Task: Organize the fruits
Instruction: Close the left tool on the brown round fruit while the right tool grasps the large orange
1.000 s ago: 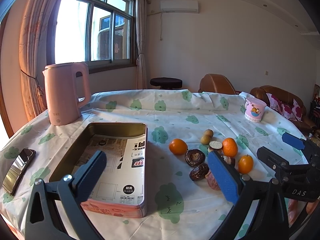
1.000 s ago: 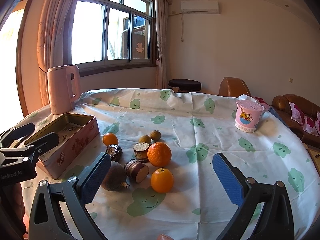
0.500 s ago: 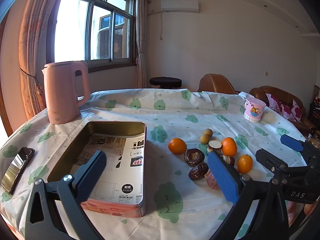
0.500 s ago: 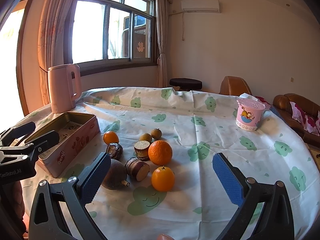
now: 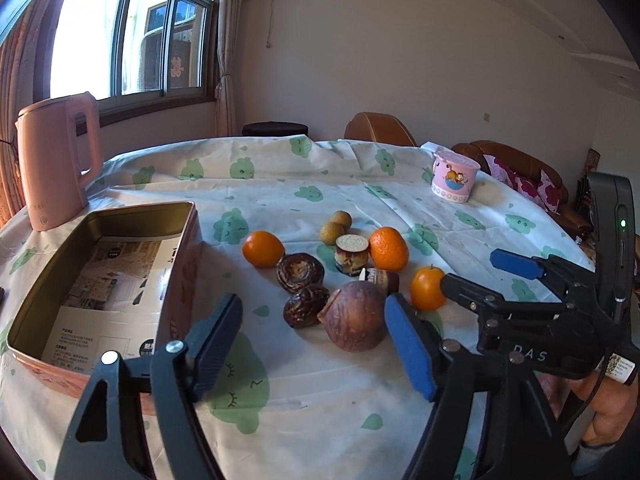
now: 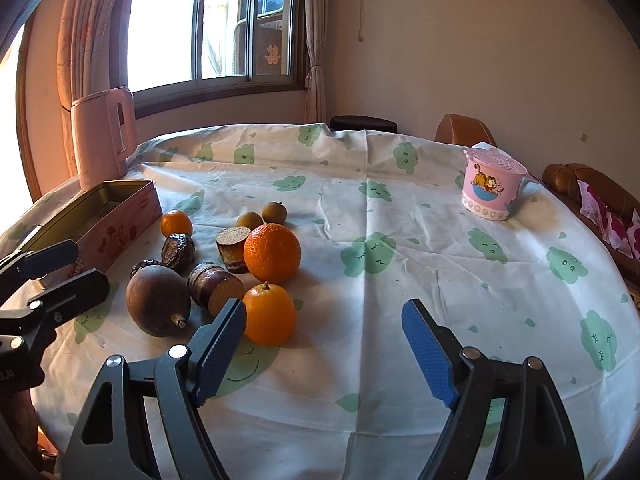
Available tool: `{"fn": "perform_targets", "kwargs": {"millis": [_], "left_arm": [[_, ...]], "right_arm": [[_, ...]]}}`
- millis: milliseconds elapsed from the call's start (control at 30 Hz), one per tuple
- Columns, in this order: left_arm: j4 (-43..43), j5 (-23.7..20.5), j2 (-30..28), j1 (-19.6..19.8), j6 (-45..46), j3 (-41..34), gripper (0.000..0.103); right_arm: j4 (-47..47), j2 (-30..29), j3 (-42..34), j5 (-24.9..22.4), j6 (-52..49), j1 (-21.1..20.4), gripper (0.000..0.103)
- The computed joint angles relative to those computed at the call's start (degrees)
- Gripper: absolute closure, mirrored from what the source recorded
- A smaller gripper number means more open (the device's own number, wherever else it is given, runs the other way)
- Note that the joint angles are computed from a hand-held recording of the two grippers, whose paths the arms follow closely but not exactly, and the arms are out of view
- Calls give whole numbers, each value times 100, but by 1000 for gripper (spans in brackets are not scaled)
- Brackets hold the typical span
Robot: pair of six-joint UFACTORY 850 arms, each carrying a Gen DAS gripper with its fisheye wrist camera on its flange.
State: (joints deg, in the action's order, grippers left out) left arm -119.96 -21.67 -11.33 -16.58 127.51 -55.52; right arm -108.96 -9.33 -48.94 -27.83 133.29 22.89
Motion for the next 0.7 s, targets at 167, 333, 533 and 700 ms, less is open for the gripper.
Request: {"fn": "perform_targets", "kwargs": {"millis": [167,333,533,700], "left_arm": [[762,49,-104,-64,-607,-130,45],[1474,146,-220,-121,-1233,-289,45],[2237,167,-341,-215,-1826,-466,45],[2503,251,-460,-295,-2002,-632,45]], "right_arm": [[-83,-194,-249,523,-169,-116,39],[388,-391,-477,1147,-741,-272,46],[-214,-368,-420,1441,-24,-386,66],[-445,-249,-277,1129,422,-356,66]]}}
